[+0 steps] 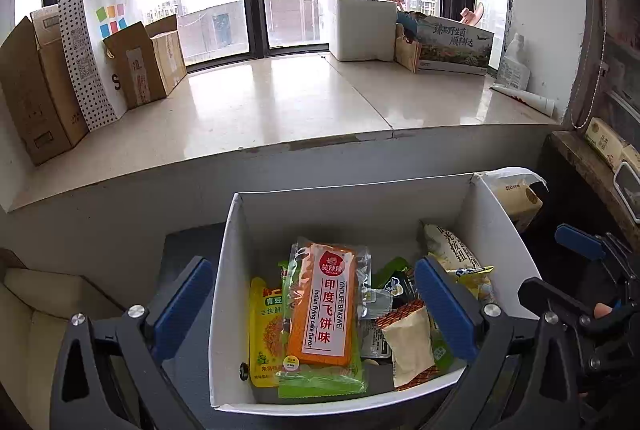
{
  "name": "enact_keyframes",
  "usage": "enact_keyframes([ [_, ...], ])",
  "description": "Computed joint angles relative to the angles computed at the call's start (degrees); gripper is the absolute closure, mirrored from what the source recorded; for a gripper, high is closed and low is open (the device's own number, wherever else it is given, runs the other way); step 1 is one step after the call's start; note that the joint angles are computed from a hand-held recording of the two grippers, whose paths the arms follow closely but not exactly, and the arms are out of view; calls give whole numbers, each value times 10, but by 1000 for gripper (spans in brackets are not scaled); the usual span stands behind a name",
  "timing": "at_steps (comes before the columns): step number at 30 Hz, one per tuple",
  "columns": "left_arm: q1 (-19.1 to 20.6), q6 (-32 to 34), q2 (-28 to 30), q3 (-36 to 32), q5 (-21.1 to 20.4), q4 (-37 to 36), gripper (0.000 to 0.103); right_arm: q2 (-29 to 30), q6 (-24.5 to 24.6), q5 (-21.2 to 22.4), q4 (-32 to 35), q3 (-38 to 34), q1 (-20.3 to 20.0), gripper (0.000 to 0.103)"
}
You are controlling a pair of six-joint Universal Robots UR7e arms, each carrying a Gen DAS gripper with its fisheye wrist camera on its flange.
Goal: Organize snacks
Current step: 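Drop the orange packet into the box with left while right drops the striped bag in, then grasp the clear cartoon jelly cup with the right gripper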
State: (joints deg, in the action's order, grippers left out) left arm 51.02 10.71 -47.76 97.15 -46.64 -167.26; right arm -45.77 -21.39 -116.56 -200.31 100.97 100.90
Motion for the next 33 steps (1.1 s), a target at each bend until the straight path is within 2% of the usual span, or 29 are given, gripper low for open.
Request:
enact_keyframes([
  [4, -10, -36, -48, 55, -10, 4, 0, -19, -21, 12, -45, 43, 16, 0],
  [7, -22, -44, -99, 127, -16, -13, 0, -42, -40, 47, -87, 96, 22, 0],
  [9, -33, -55, -134, 179, -12, -33, 0, -52, -45, 58, -109, 130, 26, 0],
  [11, -38, -80, -172, 223, -27, -29, 0, -60, -41, 65, -122, 163, 29, 0],
  [15, -51, -122, -230, 305, -40, -31, 0, -51, -28, 65, -172, 220, 22, 0],
  [17, -59, -139, -247, 340, -34, -34, 0, -41, -23, 49, -187, 239, 14, 0],
  [19, -60, -155, -261, 362, -48, -25, 0, -27, -17, 42, -208, 254, -2, 0],
  [22, -60, -169, -265, 377, -56, -15, 0, -11, -8, 0, -190, 253, -20, 0],
  [24, -65, -168, -259, 380, -46, -15, 0, -1, -23, -7, -199, 249, -30, 0],
  [26, -63, -166, -255, 380, -50, -17, 0, -4, -20, -18, -168, 237, -35, 0],
  [28, -58, -171, -251, 374, -54, -7, 0, -3, -17, -17, -157, 226, -42, 0],
  [31, -57, -172, -246, 374, -53, -6, 0, -12, 7, 2, -103, 205, -56, 0],
  [33, -56, -175, -244, 375, -50, -4, 0, -3, 1, -11, -85, 185, -57, 0],
])
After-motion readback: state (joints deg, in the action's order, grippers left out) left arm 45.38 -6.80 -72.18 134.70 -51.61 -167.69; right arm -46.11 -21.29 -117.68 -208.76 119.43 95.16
